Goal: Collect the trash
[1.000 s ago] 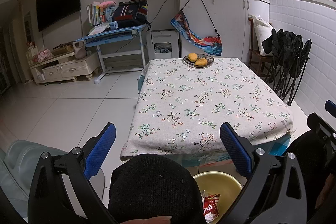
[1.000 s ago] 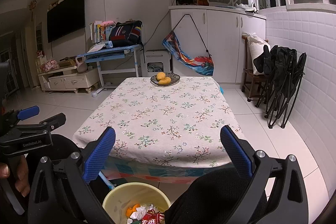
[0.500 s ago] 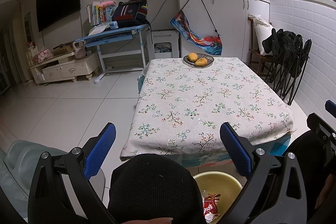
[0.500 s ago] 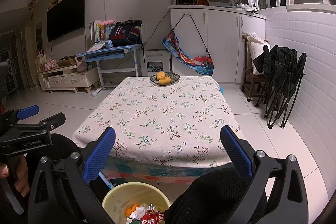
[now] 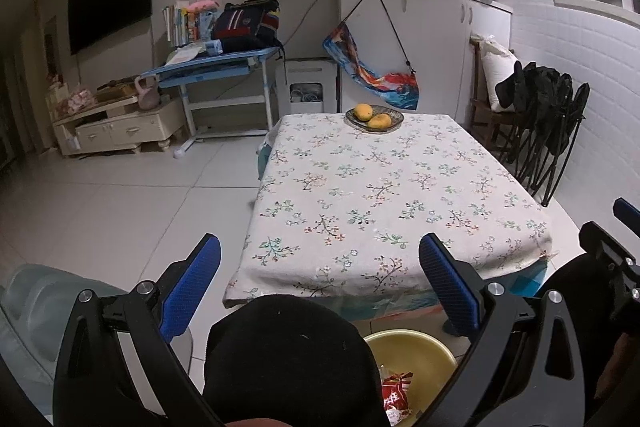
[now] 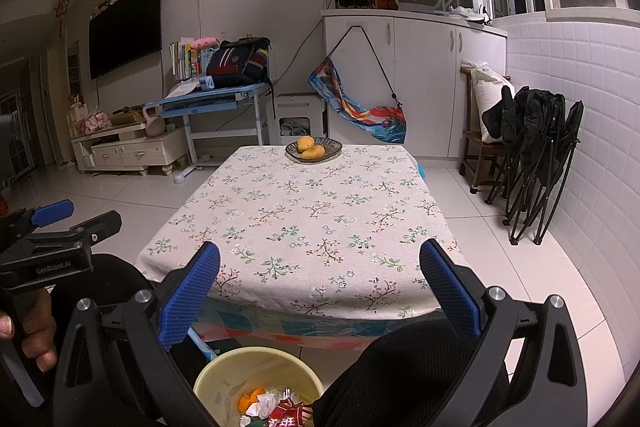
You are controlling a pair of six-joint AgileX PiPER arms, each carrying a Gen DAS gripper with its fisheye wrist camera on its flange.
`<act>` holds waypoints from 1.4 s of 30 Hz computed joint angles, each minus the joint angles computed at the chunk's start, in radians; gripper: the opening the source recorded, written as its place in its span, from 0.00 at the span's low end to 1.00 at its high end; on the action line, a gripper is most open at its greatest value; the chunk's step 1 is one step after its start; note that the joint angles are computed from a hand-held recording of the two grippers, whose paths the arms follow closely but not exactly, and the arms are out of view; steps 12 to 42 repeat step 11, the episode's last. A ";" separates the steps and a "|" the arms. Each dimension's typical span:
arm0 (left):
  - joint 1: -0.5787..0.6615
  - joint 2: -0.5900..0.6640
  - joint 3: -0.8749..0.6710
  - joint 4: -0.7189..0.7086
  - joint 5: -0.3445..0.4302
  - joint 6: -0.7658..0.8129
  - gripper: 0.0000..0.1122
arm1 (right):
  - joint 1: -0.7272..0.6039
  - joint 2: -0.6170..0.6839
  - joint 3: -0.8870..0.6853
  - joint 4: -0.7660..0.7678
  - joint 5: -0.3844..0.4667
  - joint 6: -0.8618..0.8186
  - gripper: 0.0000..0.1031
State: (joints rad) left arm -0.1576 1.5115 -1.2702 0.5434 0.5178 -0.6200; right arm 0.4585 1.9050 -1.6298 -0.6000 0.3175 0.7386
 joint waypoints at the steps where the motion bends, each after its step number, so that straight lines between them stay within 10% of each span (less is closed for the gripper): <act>1: 0.002 0.004 -0.004 -0.020 0.001 0.019 0.86 | -0.001 0.000 -0.001 0.001 0.000 -0.001 0.93; 42: -0.011 0.034 -0.033 -0.010 0.060 0.012 0.86 | -0.003 0.000 -0.001 0.011 0.001 -0.014 0.93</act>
